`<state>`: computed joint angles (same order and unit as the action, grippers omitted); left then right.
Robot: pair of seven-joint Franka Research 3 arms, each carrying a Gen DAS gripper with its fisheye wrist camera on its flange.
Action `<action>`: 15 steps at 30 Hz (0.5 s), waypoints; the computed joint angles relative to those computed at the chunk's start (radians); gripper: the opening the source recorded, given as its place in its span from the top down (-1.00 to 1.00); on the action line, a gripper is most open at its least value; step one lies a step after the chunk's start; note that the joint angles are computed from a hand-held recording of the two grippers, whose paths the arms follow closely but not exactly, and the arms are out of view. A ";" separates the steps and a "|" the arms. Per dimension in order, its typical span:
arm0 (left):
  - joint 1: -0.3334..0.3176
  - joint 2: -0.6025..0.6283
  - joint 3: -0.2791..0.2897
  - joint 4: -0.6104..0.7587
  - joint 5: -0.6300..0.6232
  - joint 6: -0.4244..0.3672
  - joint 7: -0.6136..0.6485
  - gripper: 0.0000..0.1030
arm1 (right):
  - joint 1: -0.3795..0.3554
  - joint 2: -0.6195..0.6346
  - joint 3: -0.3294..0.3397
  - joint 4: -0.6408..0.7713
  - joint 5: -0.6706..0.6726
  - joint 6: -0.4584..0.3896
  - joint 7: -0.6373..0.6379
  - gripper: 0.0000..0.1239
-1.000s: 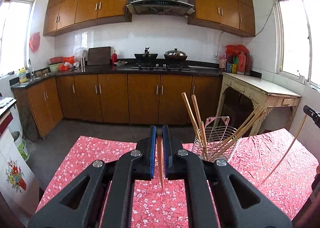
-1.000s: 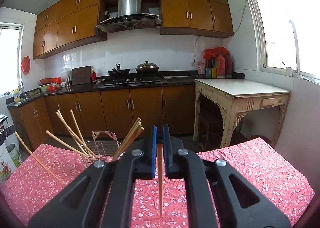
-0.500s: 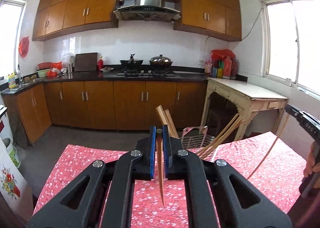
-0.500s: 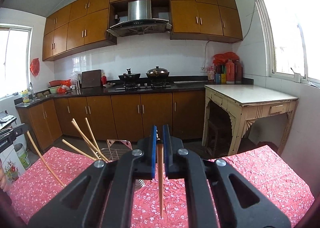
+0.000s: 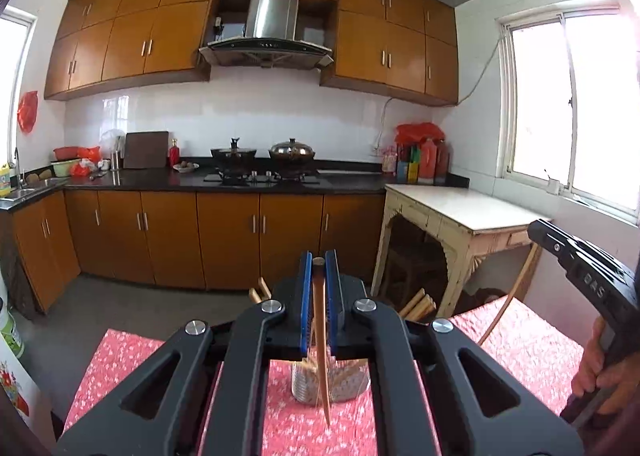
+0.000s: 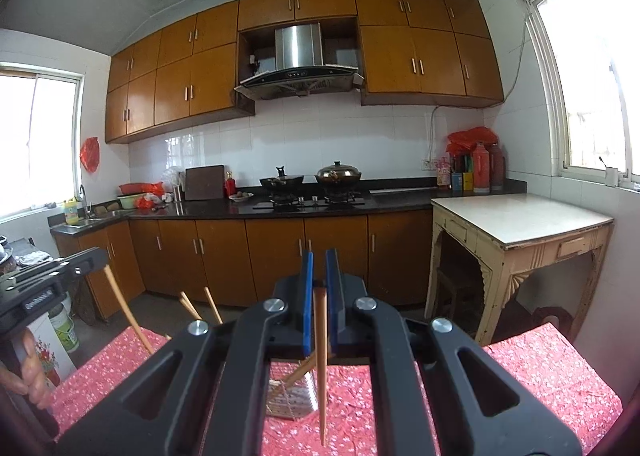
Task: Organize utensils
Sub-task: 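Lift the left tool's chopstick over the wire holder while the right tool carries its chopstick there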
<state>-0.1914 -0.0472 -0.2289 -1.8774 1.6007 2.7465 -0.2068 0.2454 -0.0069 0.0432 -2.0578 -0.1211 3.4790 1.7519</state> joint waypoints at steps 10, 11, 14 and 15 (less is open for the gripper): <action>-0.047 0.131 0.017 0.206 0.085 -0.121 -0.038 0.87 | 0.039 0.143 0.052 0.246 0.209 -0.063 -0.210 0.88; -0.054 0.143 0.023 0.220 0.090 -0.126 -0.034 0.87 | 0.042 0.161 0.055 0.272 0.226 -0.070 -0.225 0.88; -0.072 0.197 0.045 0.274 0.096 -0.134 -0.018 0.87 | 0.059 0.234 0.058 0.372 0.272 -0.096 -0.268 0.88; -0.074 0.214 0.053 0.287 0.087 -0.125 -0.019 0.87 | 0.054 0.264 0.071 0.411 0.280 -0.104 -0.276 0.88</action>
